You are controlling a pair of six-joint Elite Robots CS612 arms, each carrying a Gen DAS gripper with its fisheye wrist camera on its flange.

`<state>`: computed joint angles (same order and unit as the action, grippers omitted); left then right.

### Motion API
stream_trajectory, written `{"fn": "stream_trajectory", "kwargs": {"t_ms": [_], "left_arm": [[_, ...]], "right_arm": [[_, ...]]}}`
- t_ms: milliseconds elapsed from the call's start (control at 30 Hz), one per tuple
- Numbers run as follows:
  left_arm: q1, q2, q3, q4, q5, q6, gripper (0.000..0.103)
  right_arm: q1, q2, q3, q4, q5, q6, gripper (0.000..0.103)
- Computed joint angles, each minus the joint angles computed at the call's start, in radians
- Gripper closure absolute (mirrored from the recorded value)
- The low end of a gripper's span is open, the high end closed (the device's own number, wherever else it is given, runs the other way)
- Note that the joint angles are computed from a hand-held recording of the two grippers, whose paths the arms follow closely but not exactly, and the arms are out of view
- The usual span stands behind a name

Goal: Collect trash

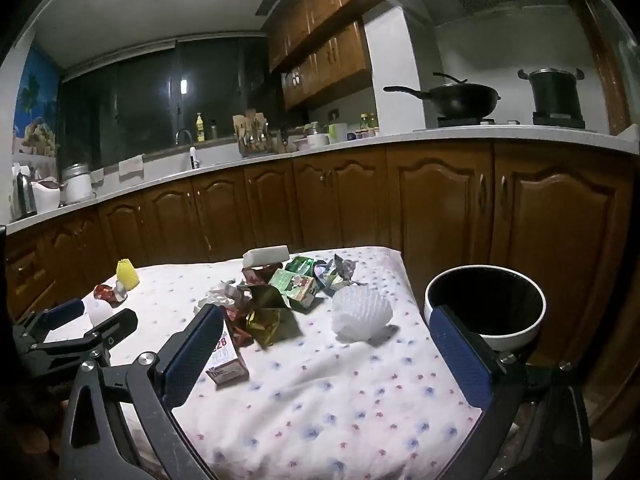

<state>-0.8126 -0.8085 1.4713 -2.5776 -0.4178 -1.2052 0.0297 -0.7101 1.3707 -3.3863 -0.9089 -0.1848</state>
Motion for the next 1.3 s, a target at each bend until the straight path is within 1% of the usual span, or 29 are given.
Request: {"fn": "stream_trajectory", "kwargs": {"t_ms": [233, 267, 533, 567, 733, 1300], "left_arm": [[-0.006, -0.012, 0.015, 0.012, 0.000, -0.022, 0.000], [0.001, 0.002, -0.005, 0.013, -0.002, -0.009, 0.000], [0.001, 0.010, -0.014, 0.023, -0.001, -0.017, 0.000], [0.002, 0.004, -0.009, 0.025, -0.003, -0.022, 0.000], [0.003, 0.005, -0.008, 0.012, -0.006, -0.011, 0.000], [0.003, 0.011, -0.018, 0.018, -0.012, -0.012, 0.000]], "right_arm": [[-0.002, 0.002, -0.002, -0.001, 0.006, 0.003, 0.000], [-0.002, 0.002, -0.002, -0.001, 0.006, 0.003, 0.000], [-0.002, -0.002, 0.000, 0.002, 0.007, 0.002, 0.000], [-0.003, -0.001, 0.000, 0.002, 0.009, 0.004, 0.000], [-0.003, -0.002, 0.001, 0.000, 0.011, 0.006, 0.000], [-0.004, -0.007, 0.003, 0.009, 0.014, 0.007, 0.000]]}}
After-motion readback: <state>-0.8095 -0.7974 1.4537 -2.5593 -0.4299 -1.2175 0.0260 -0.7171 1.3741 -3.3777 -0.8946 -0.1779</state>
